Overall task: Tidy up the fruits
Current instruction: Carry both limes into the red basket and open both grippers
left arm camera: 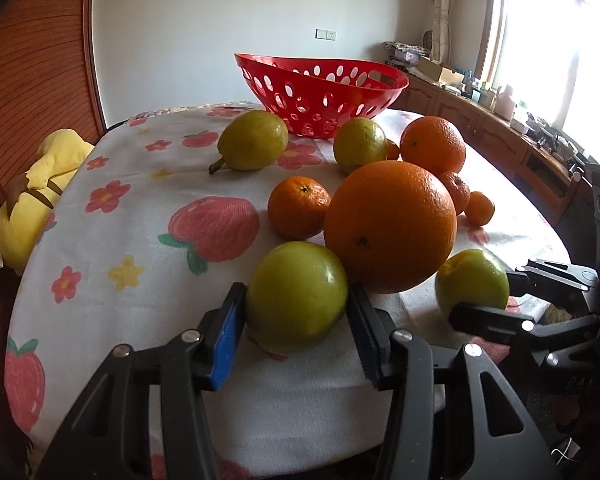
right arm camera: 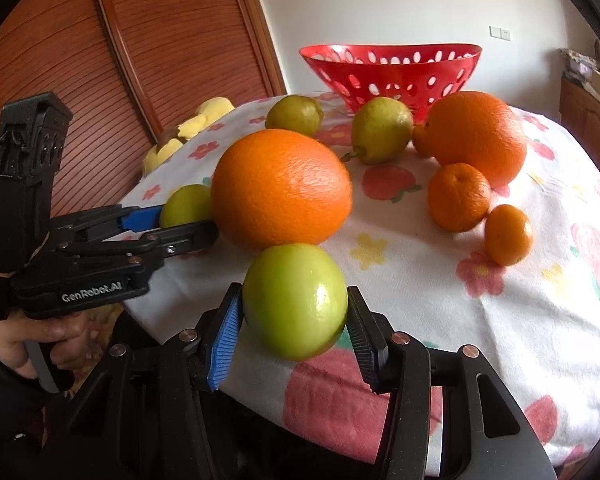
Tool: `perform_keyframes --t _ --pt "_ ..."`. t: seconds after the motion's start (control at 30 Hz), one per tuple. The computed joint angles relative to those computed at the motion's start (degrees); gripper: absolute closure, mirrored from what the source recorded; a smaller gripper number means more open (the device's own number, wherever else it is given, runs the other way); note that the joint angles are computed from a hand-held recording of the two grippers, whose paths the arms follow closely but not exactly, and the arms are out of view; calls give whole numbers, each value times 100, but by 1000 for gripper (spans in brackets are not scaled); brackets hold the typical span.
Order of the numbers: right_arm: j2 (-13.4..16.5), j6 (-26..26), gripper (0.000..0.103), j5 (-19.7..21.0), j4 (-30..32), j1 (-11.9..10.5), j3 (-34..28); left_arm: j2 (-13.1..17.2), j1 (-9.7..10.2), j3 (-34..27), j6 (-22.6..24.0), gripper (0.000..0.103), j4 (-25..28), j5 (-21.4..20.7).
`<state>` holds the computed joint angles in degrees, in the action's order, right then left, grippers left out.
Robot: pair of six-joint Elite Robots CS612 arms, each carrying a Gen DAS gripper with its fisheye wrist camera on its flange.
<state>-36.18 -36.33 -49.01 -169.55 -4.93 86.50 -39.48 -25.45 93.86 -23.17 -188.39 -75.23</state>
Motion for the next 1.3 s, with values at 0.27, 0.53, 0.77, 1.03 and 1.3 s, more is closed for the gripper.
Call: perform_keyframes --t 0.27,0.53,0.77,1.03,1.3 --pt "-32 99 52 73 -109 -41 24 -49 17 60 -60 53 -68 11" --pt "-108 51 52 81 -268 -73 119 -151 13 207 -97 54 -287 114" --pt "-201 44 52 178 -503 -140 111 -294 5 229 133 54 -528 226" --pt "-196 -97 52 309 -472 -152 -265 -259 56 -130 454 54 -389 188" --pt "-38 -90 52 225 -274 -62 -900 -143 132 -636 733 54 25 146"
